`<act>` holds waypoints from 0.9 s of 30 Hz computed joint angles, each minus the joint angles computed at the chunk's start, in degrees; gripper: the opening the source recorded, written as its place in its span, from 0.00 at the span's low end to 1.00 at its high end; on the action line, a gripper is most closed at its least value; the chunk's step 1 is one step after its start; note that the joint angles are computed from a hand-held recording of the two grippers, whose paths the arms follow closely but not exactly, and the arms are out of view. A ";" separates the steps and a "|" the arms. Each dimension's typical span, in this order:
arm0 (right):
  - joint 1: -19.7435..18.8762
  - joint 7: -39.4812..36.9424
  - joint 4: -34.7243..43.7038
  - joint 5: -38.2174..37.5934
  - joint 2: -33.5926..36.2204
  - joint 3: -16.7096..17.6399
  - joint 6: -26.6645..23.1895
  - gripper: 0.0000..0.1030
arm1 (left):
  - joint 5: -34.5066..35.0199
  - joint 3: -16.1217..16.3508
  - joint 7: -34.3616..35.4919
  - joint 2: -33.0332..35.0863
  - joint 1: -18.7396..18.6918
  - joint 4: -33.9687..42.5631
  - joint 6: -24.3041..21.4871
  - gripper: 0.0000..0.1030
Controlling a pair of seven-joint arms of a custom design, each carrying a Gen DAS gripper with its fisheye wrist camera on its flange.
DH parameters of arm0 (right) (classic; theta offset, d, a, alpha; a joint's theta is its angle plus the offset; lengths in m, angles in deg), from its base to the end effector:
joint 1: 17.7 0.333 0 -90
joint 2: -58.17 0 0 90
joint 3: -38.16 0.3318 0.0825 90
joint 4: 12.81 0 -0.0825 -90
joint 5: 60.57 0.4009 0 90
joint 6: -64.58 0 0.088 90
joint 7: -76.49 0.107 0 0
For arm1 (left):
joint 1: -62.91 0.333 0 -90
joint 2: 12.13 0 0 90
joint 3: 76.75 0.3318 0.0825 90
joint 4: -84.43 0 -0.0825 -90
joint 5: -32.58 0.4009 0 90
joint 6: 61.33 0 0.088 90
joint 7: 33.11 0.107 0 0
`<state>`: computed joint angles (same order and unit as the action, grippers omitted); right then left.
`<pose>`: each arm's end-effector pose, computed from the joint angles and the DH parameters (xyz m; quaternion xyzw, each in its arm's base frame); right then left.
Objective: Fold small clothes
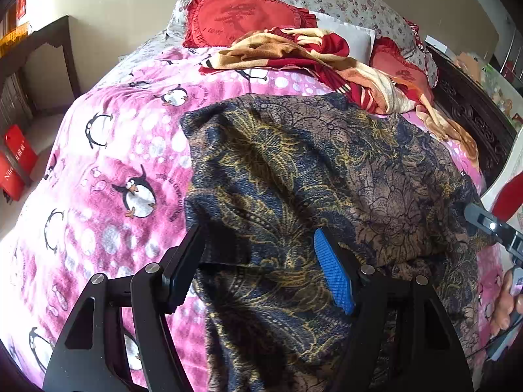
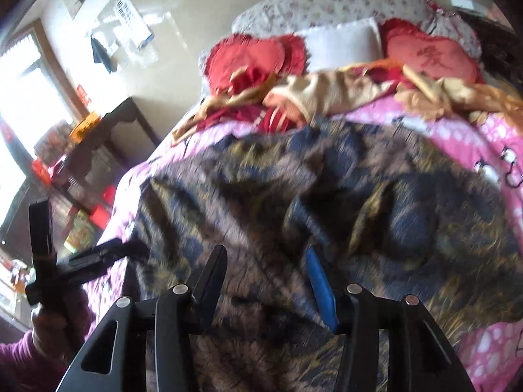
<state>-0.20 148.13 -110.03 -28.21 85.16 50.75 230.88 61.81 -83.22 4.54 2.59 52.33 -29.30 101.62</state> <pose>0.6619 0.3176 0.4095 -0.7347 0.5520 -0.0593 0.3899 0.6231 -0.2133 0.4064 -0.7296 0.6054 -0.2625 0.1795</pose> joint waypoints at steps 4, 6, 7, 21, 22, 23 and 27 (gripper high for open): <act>-0.36 -2.25 4.94 0.79 3.70 2.33 -1.80 0.47 | -0.98 -0.60 1.24 0.45 0.00 0.87 -0.01 0.68; 1.46 -2.51 7.29 -1.23 5.38 1.29 -3.63 0.47 | -2.13 -1.22 2.92 0.93 0.34 1.73 0.27 0.68; 3.76 -0.69 8.35 -3.86 6.17 -1.07 -4.28 0.47 | -2.99 -1.67 4.05 1.40 0.56 2.54 0.50 0.68; -3.81 -10.47 -11.91 11.32 -8.92 2.92 0.21 0.49 | -16.62 -7.19 24.84 21.67 -1.65 31.43 -11.02 0.68; -3.81 -10.67 -13.36 12.48 -10.12 2.40 0.83 0.49 | -18.24 -7.90 25.76 23.21 -1.51 33.55 -12.18 0.68; -4.02 -11.14 -14.88 13.97 -11.35 2.01 1.57 0.50 | -20.02 -8.77 26.83 24.43 -1.19 35.24 -13.17 0.67; -4.21 -12.22 -17.81 19.18 -13.94 0.44 4.20 0.51 | -24.00 -9.96 29.51 25.72 -1.09 37.78 -13.99 0.14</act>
<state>-4.42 135.91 -127.84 -9.03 71.22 51.18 235.08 37.81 -93.18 34.05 28.31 51.24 8.48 87.63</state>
